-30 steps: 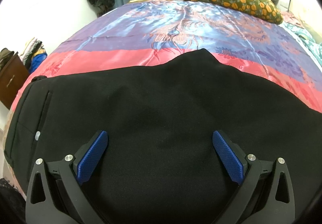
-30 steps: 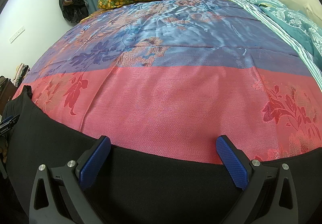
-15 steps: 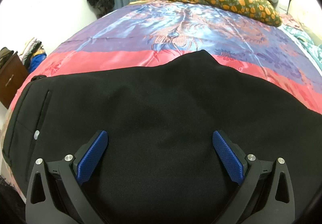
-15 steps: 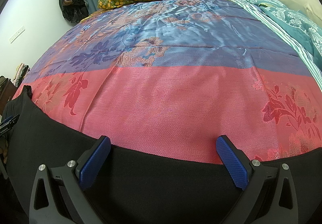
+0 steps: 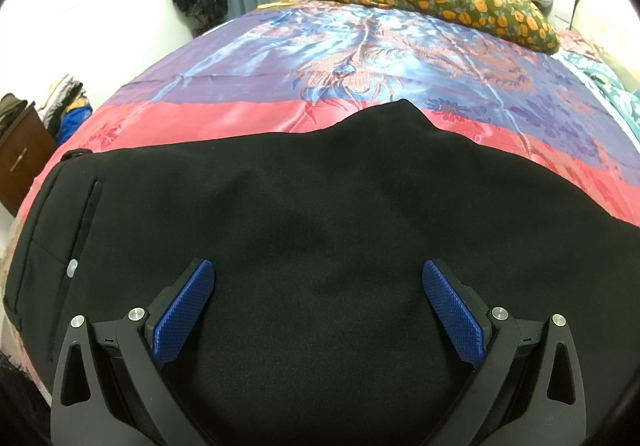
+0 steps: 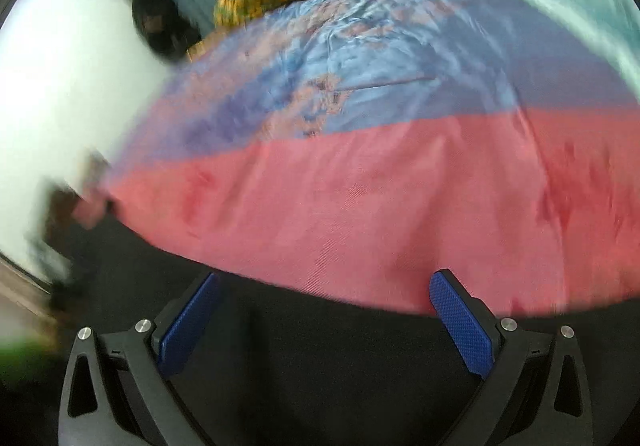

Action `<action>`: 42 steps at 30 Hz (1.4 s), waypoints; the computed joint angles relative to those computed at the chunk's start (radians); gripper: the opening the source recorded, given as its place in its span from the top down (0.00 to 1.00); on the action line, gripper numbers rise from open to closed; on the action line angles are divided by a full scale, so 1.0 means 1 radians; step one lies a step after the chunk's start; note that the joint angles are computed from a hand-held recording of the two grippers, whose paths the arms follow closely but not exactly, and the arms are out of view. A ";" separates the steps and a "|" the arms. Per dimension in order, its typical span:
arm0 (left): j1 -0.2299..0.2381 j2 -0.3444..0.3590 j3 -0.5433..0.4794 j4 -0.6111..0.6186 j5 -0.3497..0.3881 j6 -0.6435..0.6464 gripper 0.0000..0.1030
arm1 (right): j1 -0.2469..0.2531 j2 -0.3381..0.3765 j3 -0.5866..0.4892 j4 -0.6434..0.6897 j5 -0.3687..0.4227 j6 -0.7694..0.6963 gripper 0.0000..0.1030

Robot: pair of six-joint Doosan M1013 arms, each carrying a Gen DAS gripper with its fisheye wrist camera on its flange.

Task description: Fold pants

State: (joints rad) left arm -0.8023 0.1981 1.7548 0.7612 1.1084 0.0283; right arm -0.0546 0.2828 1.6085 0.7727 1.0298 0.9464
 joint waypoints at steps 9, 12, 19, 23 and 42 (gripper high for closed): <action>-0.003 -0.001 0.003 0.011 -0.004 -0.013 0.00 | -0.261 -0.071 0.007 -0.066 0.014 0.182 0.07; -0.003 -0.001 0.003 0.009 -0.004 -0.012 0.00 | -0.305 -0.028 -0.011 -0.069 0.117 0.211 0.33; -0.003 0.001 0.000 0.007 0.000 -0.010 0.00 | -0.292 0.029 -0.044 -0.054 0.270 0.088 0.36; -0.003 0.002 0.000 0.007 -0.001 -0.010 0.00 | -0.283 0.064 -0.063 -0.017 0.370 0.071 0.83; -0.033 -0.158 0.089 -0.175 -0.223 -0.074 0.02 | 0.156 -0.141 0.132 0.224 0.066 0.149 0.86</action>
State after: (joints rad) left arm -0.8358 0.0398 1.8440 0.5858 0.8850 -0.0452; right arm 0.1018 0.1422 1.7405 0.9970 1.0959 1.0953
